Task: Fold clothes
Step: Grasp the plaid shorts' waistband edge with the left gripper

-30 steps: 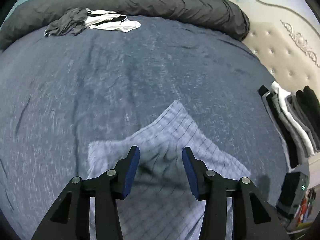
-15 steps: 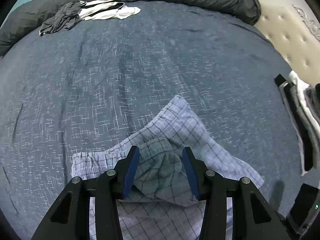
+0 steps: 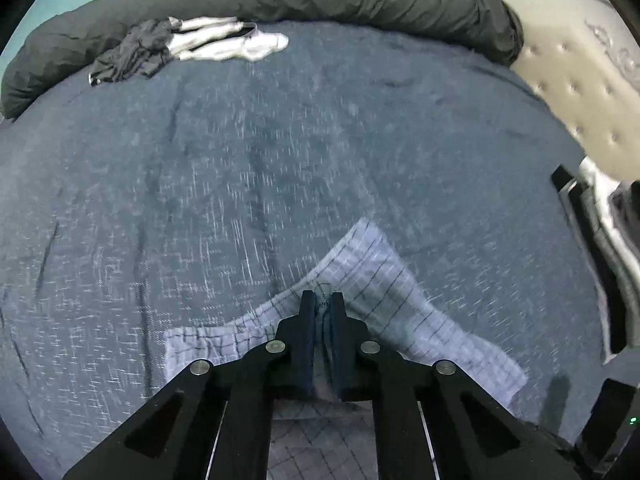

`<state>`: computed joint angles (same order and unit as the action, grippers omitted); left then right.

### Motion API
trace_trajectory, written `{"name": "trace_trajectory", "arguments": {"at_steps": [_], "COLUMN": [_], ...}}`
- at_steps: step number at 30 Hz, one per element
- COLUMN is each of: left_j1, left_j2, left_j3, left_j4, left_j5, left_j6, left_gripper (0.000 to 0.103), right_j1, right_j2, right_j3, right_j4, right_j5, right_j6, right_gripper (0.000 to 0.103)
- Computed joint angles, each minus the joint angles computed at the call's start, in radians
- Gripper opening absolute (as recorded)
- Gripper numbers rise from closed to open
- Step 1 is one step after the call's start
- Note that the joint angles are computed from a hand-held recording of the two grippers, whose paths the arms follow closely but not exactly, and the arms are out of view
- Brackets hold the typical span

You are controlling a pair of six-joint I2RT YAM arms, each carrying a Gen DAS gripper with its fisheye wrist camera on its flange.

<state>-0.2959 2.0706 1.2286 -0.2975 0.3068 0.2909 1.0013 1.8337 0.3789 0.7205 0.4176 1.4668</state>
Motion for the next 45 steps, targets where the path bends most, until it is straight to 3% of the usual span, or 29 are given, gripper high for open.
{"name": "trace_trajectory", "arguments": {"at_steps": [6, 12, 19, 21, 23, 24, 27, 38, 45], "left_j1": [0.003, -0.055, -0.081, -0.072, -0.058, -0.047, -0.005, 0.223, 0.278], "left_j2": [-0.026, 0.071, 0.174, 0.191, 0.186, 0.177, 0.139, 0.102, 0.207], "left_j3": [0.032, 0.152, 0.23, 0.246, 0.248, 0.245, 0.232, 0.173, 0.225], "left_j4": [0.005, -0.038, -0.052, -0.063, -0.071, -0.075, -0.099, -0.211, -0.287], "left_j5": [0.035, 0.015, 0.055, 0.08, 0.083, 0.084, 0.111, 0.169, 0.246], "left_j6": [-0.055, -0.075, -0.109, -0.118, -0.118, -0.112, -0.068, 0.167, 0.177], "left_gripper": [0.007, 0.007, 0.008, 0.014, 0.029, 0.04, 0.043, 0.044, 0.043], "right_j1": [-0.001, -0.027, -0.062, -0.071, -0.08, -0.083, -0.087, -0.101, -0.116], "right_j2": [-0.056, -0.09, -0.074, -0.046, -0.013, -0.004, 0.008, 0.002, 0.007], "right_j3": [-0.024, -0.065, -0.099, -0.099, -0.105, -0.105, -0.106, -0.12, -0.122], "right_j4": [-0.02, -0.024, 0.014, 0.036, 0.076, 0.088, 0.104, 0.115, 0.12], "right_j5": [0.023, 0.026, -0.001, -0.011, -0.023, -0.027, -0.031, -0.046, -0.062], "right_j6": [-0.022, -0.033, -0.056, -0.065, -0.065, -0.067, -0.074, -0.086, -0.099], "right_gripper": [0.003, 0.003, 0.003, 0.003, 0.003, 0.003, 0.003, 0.003, 0.003]}}
